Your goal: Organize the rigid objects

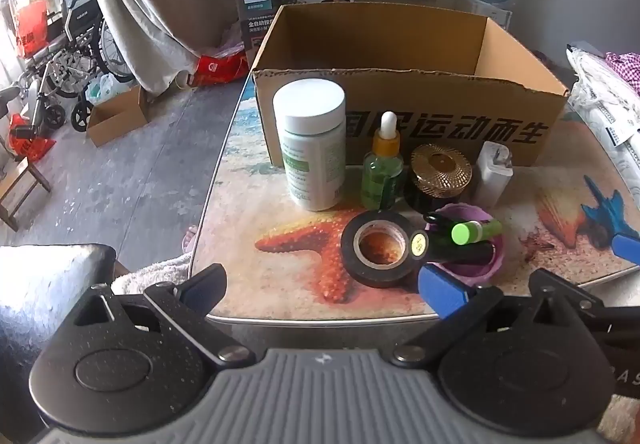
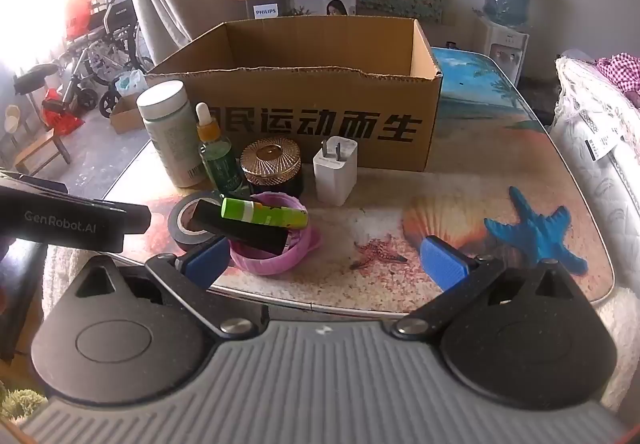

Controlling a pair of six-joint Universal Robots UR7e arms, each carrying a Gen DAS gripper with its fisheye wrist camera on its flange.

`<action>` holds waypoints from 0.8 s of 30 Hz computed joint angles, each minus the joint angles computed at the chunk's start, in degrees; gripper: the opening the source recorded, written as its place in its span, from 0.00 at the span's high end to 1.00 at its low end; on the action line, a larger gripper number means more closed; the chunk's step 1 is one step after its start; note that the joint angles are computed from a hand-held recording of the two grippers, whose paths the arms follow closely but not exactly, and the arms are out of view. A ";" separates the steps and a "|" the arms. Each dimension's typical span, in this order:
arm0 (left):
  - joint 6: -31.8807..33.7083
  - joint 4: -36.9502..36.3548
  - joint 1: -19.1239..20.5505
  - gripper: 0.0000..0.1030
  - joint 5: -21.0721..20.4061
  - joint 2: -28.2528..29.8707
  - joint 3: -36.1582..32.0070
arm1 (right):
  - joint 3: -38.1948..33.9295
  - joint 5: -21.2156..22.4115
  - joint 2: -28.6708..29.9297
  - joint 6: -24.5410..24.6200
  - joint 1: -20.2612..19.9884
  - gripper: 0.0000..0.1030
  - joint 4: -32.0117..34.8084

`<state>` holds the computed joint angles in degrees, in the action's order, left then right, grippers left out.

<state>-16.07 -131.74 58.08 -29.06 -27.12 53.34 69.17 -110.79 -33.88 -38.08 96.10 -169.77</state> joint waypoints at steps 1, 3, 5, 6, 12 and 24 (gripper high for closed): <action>-0.45 0.80 -0.01 0.00 0.03 0.01 -0.21 | -0.15 -0.42 -0.01 0.01 0.10 0.01 0.43; -0.43 0.64 -0.03 0.00 0.04 -0.05 -0.11 | -0.38 -1.00 -0.02 0.10 0.26 0.01 1.00; -0.33 0.35 -0.10 0.00 0.05 -0.20 0.15 | -0.06 -0.67 -0.25 0.23 0.29 0.01 0.85; -0.13 -0.97 0.03 0.00 -0.02 -0.67 1.67 | 0.22 -0.53 -0.41 0.19 0.33 0.01 0.59; -0.24 -1.03 0.34 0.00 0.19 -1.01 2.47 | -1.38 -1.44 0.65 0.93 0.24 0.01 2.28; -2.58 4.00 0.48 0.00 0.41 -0.09 -0.28 | -2.43 -2.52 1.01 1.13 0.65 0.01 4.01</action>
<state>-18.65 -127.74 58.56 -28.65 -27.22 53.07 66.74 -113.31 -32.87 -36.95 96.75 -165.76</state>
